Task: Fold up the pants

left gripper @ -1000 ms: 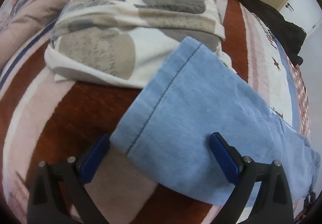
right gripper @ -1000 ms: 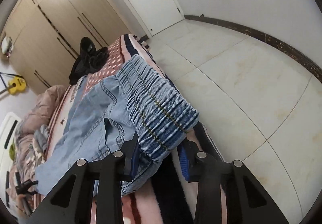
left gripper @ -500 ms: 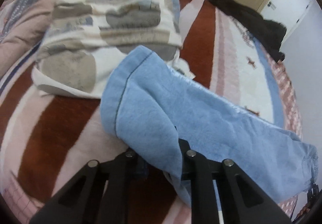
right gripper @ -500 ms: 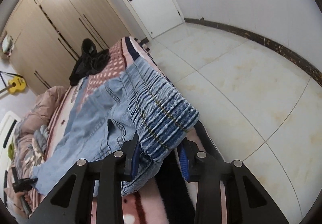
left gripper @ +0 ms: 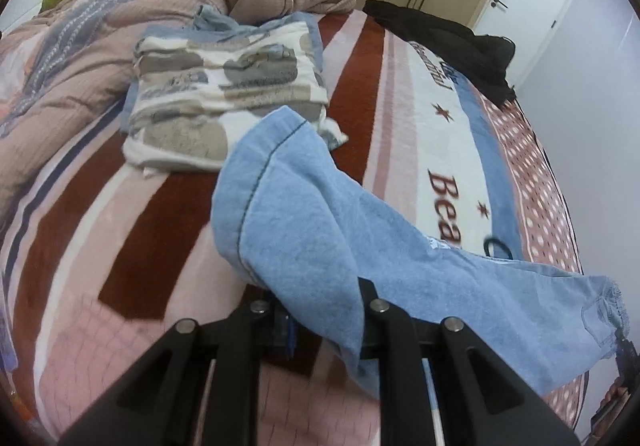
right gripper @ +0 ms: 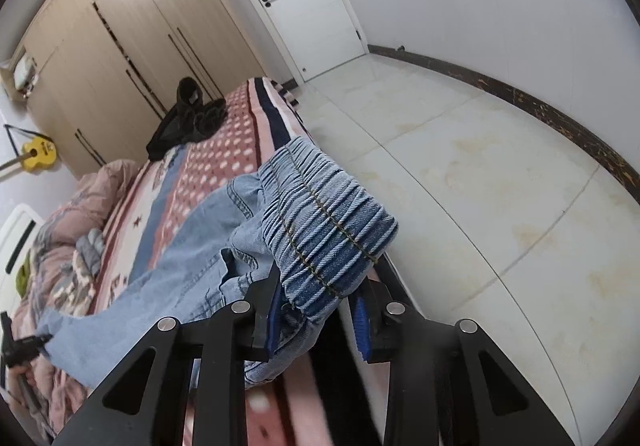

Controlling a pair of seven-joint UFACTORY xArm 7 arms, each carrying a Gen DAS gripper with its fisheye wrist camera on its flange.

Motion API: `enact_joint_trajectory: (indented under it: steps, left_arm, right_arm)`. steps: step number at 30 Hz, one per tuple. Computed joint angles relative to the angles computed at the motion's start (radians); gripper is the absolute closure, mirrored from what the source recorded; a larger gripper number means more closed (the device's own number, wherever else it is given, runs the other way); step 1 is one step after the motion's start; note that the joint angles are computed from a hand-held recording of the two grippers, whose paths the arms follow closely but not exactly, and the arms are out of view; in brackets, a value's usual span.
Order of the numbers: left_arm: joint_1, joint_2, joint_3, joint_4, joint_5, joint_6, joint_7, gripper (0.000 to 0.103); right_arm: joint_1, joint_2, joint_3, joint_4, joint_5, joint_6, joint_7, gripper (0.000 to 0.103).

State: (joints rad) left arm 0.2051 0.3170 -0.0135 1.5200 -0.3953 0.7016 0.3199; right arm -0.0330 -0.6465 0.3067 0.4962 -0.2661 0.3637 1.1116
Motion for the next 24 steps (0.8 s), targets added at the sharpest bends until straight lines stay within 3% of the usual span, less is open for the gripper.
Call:
enact_joint_trajectory:
  steps: [3, 7, 13, 19, 22, 24]
  left_arm:
    - [0.002, -0.062, -0.001, -0.095, -0.011, -0.017, 0.039, 0.089]
    - [-0.023, -0.115, 0.014, -0.196, 0.021, -0.073, 0.054, 0.089]
    - [-0.044, -0.118, 0.03, -0.239, 0.068, -0.119, 0.035, 0.087]
    - [-0.061, -0.111, 0.045, -0.255, 0.163, -0.167, -0.024, 0.075]
    - [-0.071, -0.115, 0.055, -0.271, 0.23, -0.198, -0.059, 0.068]
    - [-0.079, -0.124, 0.062, -0.289, 0.274, -0.23, -0.083, 0.057]
  right_arm:
    - [0.063, -0.119, -0.027, -0.084, 0.044, 0.046, -0.008, 0.08]
    - [0.114, -0.247, -0.01, -0.162, 0.081, 0.127, 0.001, 0.08]
    - [0.114, -0.251, 0.057, -0.157, 0.049, 0.192, 0.034, 0.077]
    - [0.119, -0.212, 0.055, -0.121, 0.025, 0.244, 0.044, 0.067]
    - [0.12, -0.217, 0.062, -0.11, 0.01, 0.277, 0.056, 0.057]
    - [0.124, -0.229, 0.068, -0.105, 0.0, 0.303, 0.065, 0.049]
